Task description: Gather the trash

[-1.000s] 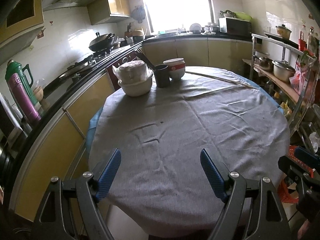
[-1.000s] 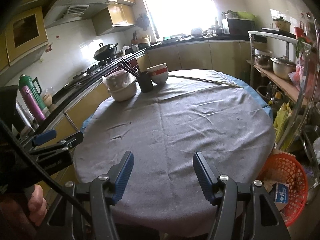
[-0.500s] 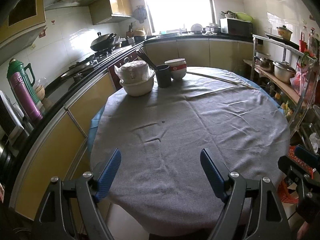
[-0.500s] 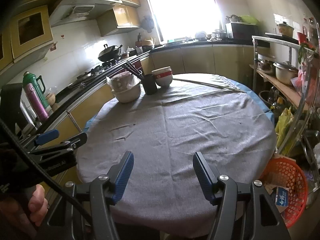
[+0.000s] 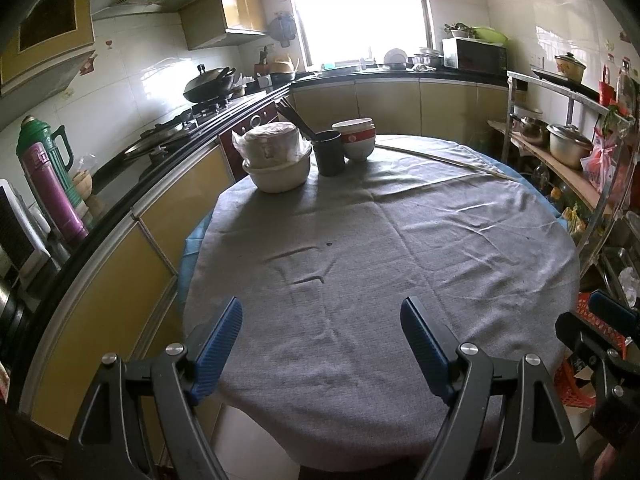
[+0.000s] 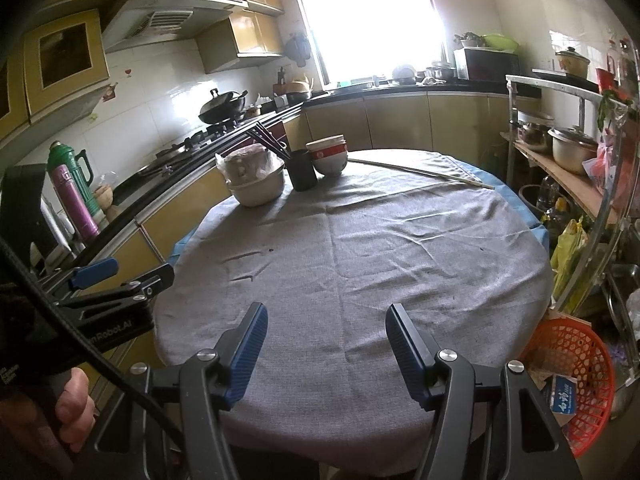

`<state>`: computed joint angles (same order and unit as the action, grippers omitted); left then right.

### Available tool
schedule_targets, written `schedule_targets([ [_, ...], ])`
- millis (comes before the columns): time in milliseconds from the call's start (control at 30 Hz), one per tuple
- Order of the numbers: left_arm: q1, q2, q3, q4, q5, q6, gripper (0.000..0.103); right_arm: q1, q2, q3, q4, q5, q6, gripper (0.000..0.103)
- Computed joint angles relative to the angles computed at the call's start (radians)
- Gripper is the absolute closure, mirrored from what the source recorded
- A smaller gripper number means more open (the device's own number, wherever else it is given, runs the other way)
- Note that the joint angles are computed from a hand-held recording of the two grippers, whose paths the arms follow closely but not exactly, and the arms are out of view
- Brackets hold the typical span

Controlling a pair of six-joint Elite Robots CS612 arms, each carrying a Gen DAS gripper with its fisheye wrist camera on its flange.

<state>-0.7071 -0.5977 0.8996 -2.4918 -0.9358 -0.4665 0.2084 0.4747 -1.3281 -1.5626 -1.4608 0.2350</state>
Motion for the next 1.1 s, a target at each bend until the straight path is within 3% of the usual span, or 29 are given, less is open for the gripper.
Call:
schedule_targets([
  [1100, -0.005, -0.003, 0.002, 0.018, 0.017, -0.006, 0.021, 0.000, 0.001, -0.008, -0.017, -0.019, 0.009, 0.038],
])
